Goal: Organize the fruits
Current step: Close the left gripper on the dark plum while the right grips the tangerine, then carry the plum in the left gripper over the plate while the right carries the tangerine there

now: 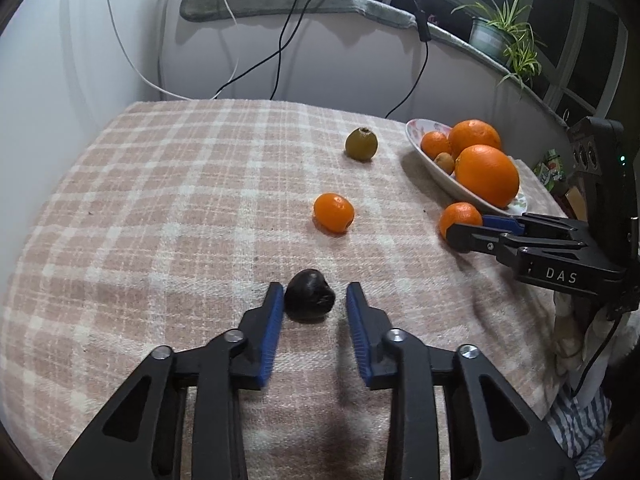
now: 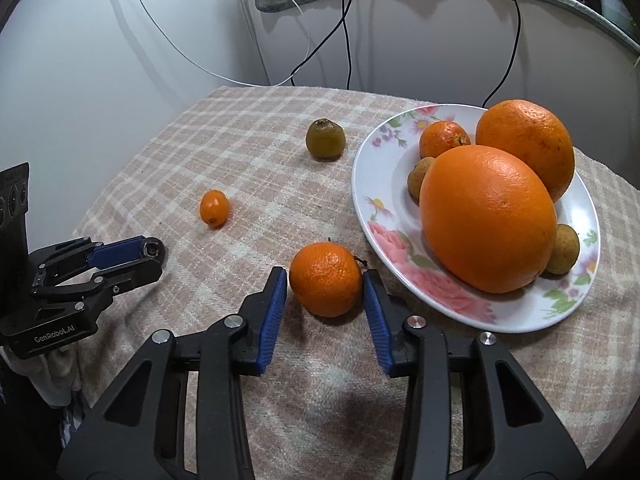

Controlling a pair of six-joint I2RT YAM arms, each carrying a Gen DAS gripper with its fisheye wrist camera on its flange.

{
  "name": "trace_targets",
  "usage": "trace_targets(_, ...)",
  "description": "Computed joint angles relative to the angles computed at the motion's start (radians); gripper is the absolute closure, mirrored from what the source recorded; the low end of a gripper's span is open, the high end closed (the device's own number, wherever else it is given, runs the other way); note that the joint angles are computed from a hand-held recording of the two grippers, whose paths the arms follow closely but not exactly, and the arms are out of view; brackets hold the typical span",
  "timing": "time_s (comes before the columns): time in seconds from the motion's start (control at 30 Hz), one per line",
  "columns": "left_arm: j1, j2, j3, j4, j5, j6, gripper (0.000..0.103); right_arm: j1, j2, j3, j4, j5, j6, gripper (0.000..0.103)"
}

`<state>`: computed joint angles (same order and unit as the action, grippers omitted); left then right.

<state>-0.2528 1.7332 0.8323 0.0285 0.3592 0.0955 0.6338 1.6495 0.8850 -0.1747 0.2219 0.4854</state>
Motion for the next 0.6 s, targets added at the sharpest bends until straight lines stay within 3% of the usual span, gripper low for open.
trace_targets(0.1, -0.005, 0.002, 0.001, 0.004, -0.012, 0.0, 0.079, 0.001, 0.004, 0.001, 0.003, 0.001, 0.001, 0.064)
trace_targets(0.6, 0.009, -0.034, -0.014, 0.012, 0.015, -0.019, 0.079, 0.013, -0.074, -0.041, 0.016, -0.005, -0.005, 0.065)
